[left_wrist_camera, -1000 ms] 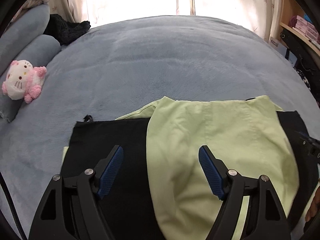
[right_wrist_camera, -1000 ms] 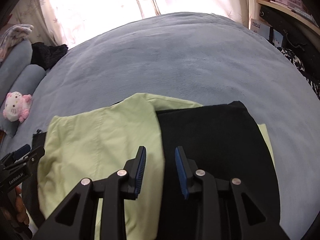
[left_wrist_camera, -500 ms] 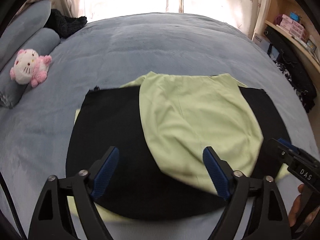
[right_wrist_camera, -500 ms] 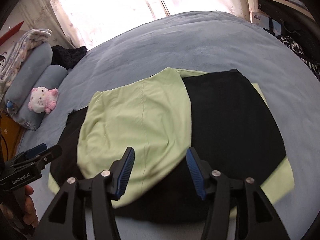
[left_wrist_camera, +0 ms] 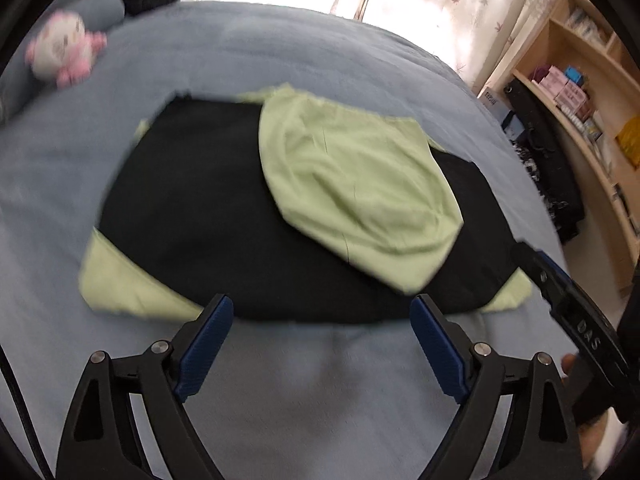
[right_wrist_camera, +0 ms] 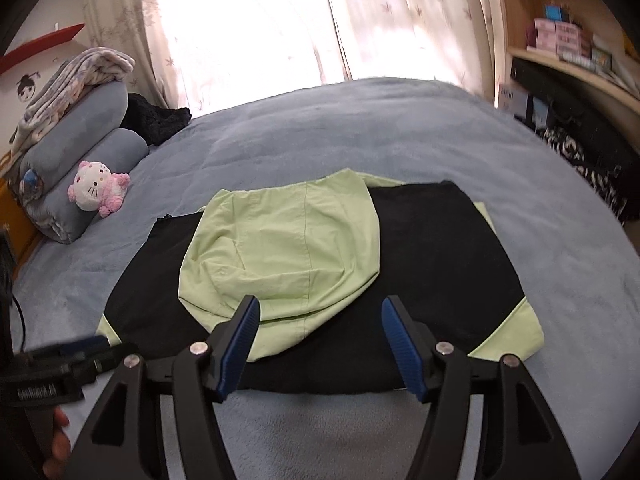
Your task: Fold large clothes
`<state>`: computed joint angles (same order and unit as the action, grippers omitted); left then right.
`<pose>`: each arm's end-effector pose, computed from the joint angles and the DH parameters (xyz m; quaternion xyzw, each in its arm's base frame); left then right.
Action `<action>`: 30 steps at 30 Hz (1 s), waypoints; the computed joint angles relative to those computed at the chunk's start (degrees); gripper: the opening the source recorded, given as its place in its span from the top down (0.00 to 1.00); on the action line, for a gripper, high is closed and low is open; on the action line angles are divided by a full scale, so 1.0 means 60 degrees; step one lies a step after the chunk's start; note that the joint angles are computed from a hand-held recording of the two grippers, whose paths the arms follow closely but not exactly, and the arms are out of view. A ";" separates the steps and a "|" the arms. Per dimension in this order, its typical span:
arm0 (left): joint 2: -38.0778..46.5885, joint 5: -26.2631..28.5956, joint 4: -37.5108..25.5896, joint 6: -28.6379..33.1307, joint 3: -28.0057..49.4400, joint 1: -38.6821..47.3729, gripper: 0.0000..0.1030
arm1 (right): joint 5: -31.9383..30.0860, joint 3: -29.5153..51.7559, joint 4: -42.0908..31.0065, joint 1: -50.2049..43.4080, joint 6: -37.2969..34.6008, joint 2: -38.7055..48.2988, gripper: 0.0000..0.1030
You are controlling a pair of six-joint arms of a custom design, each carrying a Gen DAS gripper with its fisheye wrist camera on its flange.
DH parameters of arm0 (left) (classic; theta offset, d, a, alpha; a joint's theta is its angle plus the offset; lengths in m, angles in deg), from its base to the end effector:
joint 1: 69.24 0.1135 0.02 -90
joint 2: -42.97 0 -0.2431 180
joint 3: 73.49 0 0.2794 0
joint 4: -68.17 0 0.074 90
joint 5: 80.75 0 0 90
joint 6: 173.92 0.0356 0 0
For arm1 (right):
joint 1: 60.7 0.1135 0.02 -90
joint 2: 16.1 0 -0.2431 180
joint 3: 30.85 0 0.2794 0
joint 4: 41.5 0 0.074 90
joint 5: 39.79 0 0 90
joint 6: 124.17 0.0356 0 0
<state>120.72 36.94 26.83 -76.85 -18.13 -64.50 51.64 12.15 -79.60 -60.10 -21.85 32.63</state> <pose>0.2739 0.0061 0.1500 0.0736 0.9442 -0.2091 0.2434 0.2167 0.0014 0.1924 0.0988 0.9145 0.0327 0.3909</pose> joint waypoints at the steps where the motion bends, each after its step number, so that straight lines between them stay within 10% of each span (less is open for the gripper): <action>1: 0.0090 0.0236 0.0109 0.0000 -0.0162 0.0122 0.13 | 0.0133 -0.0095 0.0088 0.0142 0.0028 -0.0068 0.38; 16: 0.3327 0.3009 0.3782 -0.1603 -0.0979 0.1256 0.13 | 0.0731 -0.0470 0.1727 0.1264 0.0609 0.1293 0.38; 30: 0.5409 0.2474 0.7500 -0.4786 0.0108 0.0966 0.13 | 0.0870 -0.0283 0.3549 0.1536 0.0851 0.3295 0.38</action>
<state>153.17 51.79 71.83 -105.57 -17.48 -58.70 56.86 10.45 -58.30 -50.88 -16.74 52.39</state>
